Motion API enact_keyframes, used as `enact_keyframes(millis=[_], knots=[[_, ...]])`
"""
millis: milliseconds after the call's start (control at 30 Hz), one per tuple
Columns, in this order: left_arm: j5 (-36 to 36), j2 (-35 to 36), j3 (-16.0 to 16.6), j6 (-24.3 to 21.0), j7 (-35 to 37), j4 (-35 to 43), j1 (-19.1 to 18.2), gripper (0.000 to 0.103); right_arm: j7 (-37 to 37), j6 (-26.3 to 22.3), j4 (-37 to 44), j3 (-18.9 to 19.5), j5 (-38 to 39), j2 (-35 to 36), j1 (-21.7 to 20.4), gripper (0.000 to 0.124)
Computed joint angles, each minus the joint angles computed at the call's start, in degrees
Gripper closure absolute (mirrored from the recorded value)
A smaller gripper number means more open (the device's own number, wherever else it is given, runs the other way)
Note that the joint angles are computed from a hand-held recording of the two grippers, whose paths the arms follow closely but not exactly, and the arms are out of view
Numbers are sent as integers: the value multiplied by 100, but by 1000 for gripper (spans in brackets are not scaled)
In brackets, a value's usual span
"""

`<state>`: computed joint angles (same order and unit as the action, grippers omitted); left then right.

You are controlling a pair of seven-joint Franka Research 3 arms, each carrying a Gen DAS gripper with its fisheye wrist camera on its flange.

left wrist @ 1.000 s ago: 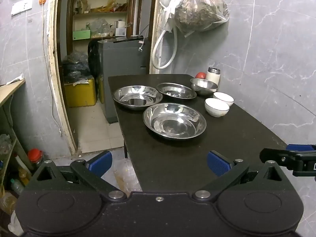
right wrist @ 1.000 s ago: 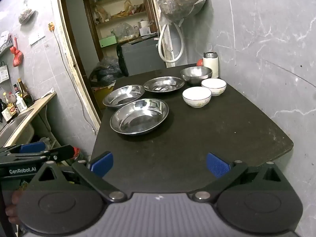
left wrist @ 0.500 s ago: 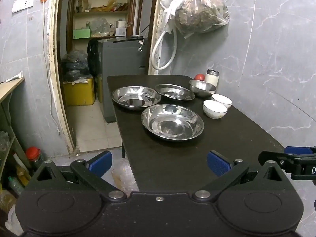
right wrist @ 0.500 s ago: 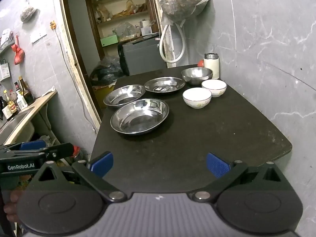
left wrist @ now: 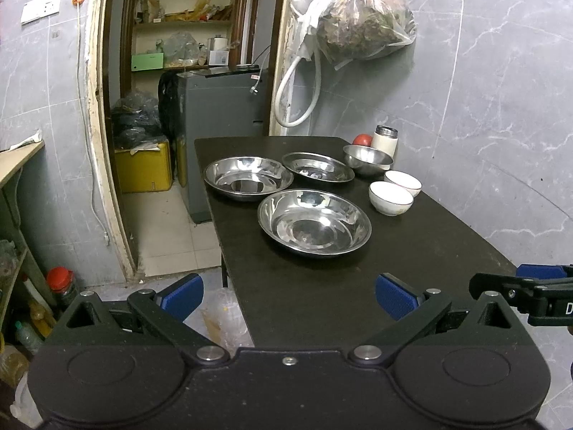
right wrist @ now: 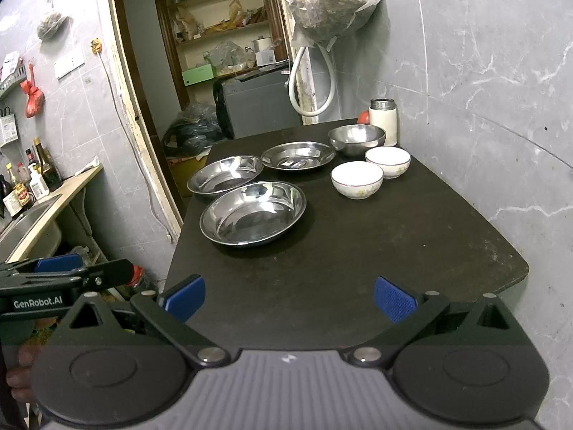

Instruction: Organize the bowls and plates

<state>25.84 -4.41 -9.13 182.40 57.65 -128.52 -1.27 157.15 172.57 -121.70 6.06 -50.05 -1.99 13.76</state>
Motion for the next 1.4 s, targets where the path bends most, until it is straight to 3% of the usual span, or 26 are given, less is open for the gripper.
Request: enact_keyframes(millis=[767,1400], knots=[[327,-30,-94,-28,-316,18,128,1,219,-39,72,-45,-215,33,45,21],[284,67,4,-159,-252,117,-9,1,166,-6,24,-26,-169,11,0,21]])
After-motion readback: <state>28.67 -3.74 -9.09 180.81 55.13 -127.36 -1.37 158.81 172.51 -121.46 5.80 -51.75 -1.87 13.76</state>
